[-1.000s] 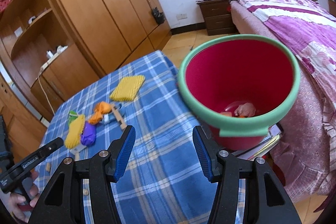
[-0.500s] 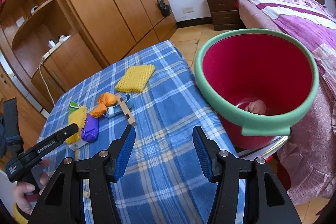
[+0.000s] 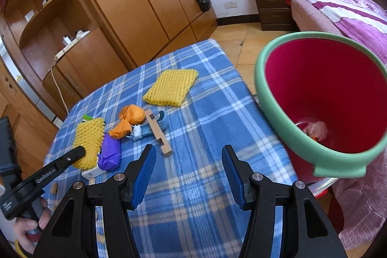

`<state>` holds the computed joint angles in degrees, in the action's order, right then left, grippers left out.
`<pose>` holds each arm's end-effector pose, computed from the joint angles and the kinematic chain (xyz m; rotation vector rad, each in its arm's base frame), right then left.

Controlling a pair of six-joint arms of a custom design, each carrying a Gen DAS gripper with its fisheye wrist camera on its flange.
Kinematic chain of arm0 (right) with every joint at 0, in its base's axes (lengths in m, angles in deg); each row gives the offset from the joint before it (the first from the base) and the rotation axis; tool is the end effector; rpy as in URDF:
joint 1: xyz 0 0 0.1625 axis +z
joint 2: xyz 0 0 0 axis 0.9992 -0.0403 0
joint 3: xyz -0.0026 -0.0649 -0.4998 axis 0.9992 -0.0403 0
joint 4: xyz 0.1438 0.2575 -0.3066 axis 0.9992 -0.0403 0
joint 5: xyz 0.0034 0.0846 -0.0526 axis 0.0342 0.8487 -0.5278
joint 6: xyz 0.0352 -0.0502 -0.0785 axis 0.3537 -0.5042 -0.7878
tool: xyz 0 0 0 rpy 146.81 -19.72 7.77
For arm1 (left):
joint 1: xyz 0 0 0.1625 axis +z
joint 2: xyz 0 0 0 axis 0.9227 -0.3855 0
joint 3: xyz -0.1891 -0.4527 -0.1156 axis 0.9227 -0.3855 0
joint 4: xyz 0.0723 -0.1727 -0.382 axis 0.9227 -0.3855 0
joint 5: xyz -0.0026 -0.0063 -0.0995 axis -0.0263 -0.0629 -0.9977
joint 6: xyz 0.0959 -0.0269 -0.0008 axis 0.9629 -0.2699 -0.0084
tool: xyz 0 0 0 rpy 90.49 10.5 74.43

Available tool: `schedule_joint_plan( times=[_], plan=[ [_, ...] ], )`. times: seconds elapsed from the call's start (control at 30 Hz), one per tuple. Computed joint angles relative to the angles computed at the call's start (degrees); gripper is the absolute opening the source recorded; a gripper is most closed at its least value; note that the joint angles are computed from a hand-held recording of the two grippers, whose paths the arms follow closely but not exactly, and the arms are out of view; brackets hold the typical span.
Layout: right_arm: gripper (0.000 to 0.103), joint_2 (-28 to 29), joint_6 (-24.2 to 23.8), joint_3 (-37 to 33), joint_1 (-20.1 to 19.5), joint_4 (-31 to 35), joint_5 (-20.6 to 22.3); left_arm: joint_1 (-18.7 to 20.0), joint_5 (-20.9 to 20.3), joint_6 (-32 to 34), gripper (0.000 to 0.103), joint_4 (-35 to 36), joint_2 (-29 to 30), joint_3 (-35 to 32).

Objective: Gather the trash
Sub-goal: 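Grasp the yellow foam net with the left tool while the right tool grasps the wooden stick, then carry the foam net and wooden stick over the red bucket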

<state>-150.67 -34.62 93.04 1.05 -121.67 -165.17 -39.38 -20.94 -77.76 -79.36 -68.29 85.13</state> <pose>0.1112 -0.4453 0.2107 0.7019 -2.6961 0.6931 -0.2291 -0.3721 0.0892 -0.1560 2.2244 -1.1402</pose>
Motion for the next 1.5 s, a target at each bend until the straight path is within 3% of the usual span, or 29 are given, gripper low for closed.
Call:
schedule_joint_plan(
  times=[0.33,0.63,0.8,0.87,1.13,1.5],
  plan=[
    [0.058,1.5,-0.7,-0.7,0.3,0.3,0.7,-2.9,2.7,-1.9,0.007,-0.1,-1.8,1.3],
    [0.057,6.2,-2.2,-3.0,2.4,0.7,-0.5,-3.5,3.3,-3.6,0.007,-1.5,-2.9,2.8],
    [0.031,8.6,-3.6,-3.7,3.3,0.2,-1.8,-3.9,3.0,-3.5,0.007,-2.7,-2.7,3.2],
    [0.014,8.6,-4.0,-3.6,3.2,0.1,-1.4,-4.2,3.0,-3.5,0.007,-2.8,-2.7,3.3],
    [0.011,4.2,-4.1,-1.3,1.3,2.8,2.7,-5.9,2.9,-3.5,0.007,-2.2,-2.4,2.7],
    [0.011,-7.1,-2.9,3.1,-1.9,5.8,11.6,-8.2,2.2,-1.3,0.007,-3.8,-0.9,1.4]
  ],
)
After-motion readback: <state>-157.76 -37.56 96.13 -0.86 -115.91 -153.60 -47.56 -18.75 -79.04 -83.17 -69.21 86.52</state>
